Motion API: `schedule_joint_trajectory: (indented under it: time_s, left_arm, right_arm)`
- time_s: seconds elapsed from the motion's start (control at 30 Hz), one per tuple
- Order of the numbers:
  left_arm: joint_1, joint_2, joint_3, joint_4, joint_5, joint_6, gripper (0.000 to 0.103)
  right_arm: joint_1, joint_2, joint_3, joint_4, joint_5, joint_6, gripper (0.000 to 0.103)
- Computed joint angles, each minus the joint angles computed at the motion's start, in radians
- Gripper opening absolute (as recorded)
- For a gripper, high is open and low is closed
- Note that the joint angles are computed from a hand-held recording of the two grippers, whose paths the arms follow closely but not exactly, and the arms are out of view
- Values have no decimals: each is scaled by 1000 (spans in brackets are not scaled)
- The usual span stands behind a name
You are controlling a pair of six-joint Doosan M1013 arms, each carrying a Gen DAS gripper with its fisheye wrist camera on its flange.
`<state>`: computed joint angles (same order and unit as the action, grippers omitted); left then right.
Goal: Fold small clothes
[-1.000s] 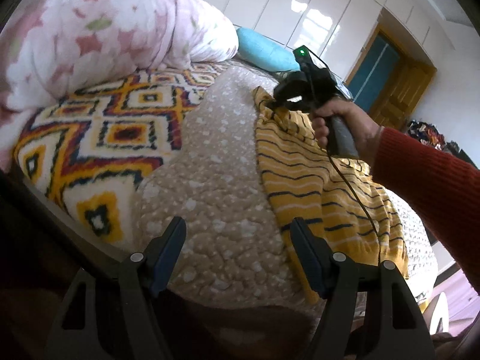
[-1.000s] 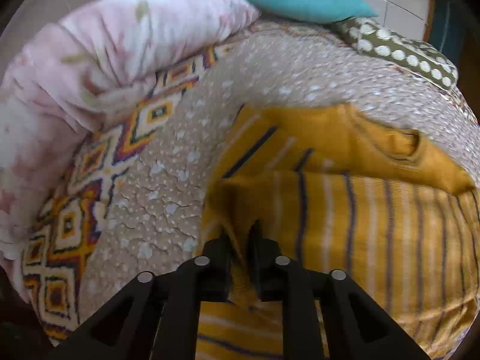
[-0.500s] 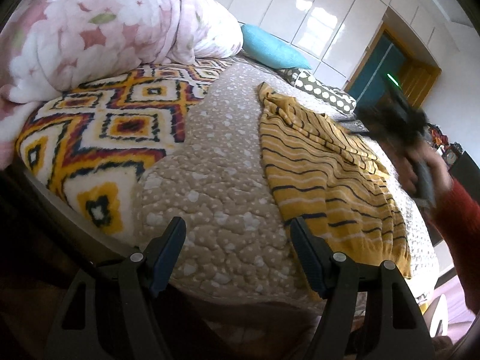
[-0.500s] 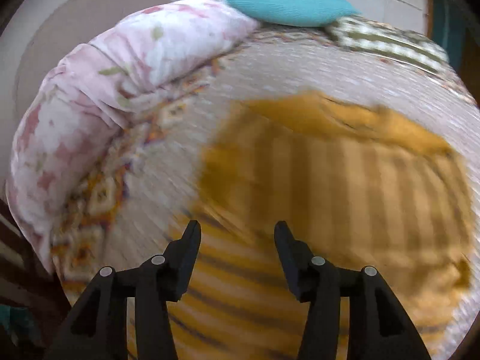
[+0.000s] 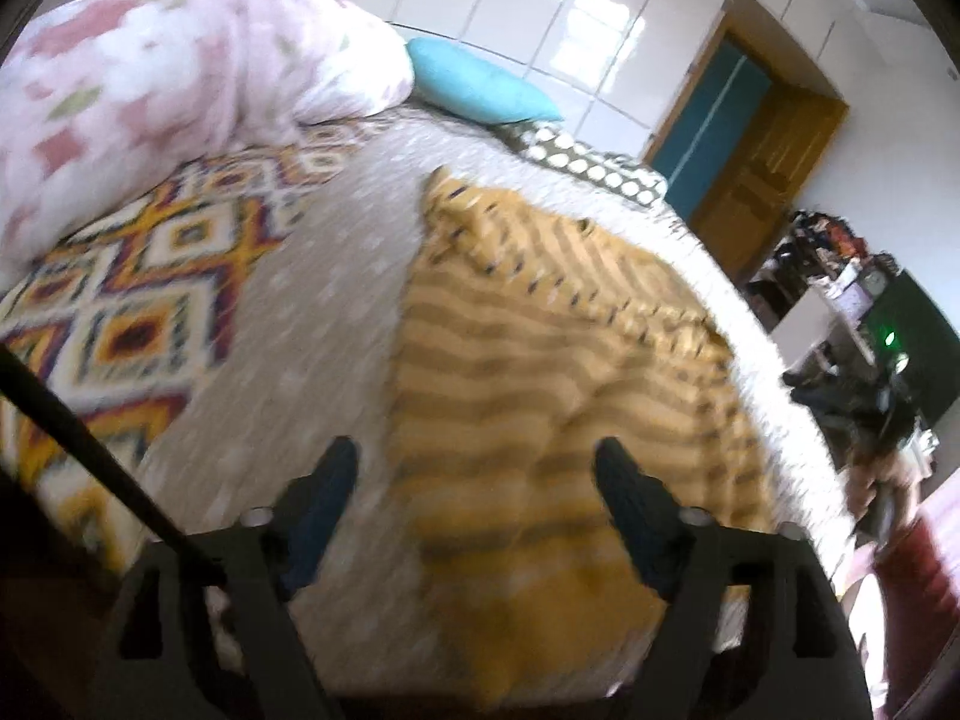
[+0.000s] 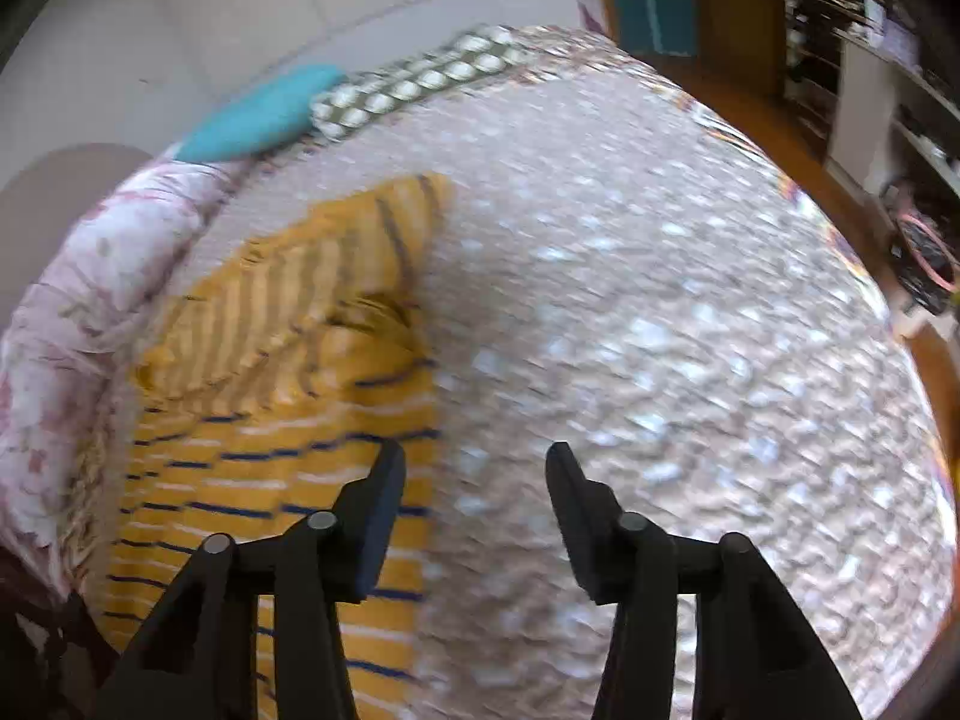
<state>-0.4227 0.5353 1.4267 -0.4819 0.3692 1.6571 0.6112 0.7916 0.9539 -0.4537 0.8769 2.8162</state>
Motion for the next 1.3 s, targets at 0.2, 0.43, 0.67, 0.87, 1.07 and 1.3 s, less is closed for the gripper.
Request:
schedule_joint_trajectory:
  time_s: [0.2,0.43,0.67,0.87,1.07,1.3]
  left_arm:
    - [5,202,-359,146,166,-124,86]
    - [43,503,-845,130,469,-264,55]
    - [64,537,-831,20,383,-186,50]
    - [61,530,-806,-3,342,-127,66]
    - [51,520,-816,94,394,-204,69]
    - [61,293,-472,-60,256,-111,62]
  right_arm:
    - [2,149,-257,23,12,-158,51]
    - [-36,358,-616,110,145,-278,50]
    - [-60,303,-424,84,-47,-212,51]
    - [-57,297,-404,59,-90,-214,63]
    - [-59,279,-365,68,-131,-204,64]
    - [-67,300,-452,222,-13,-363,72]
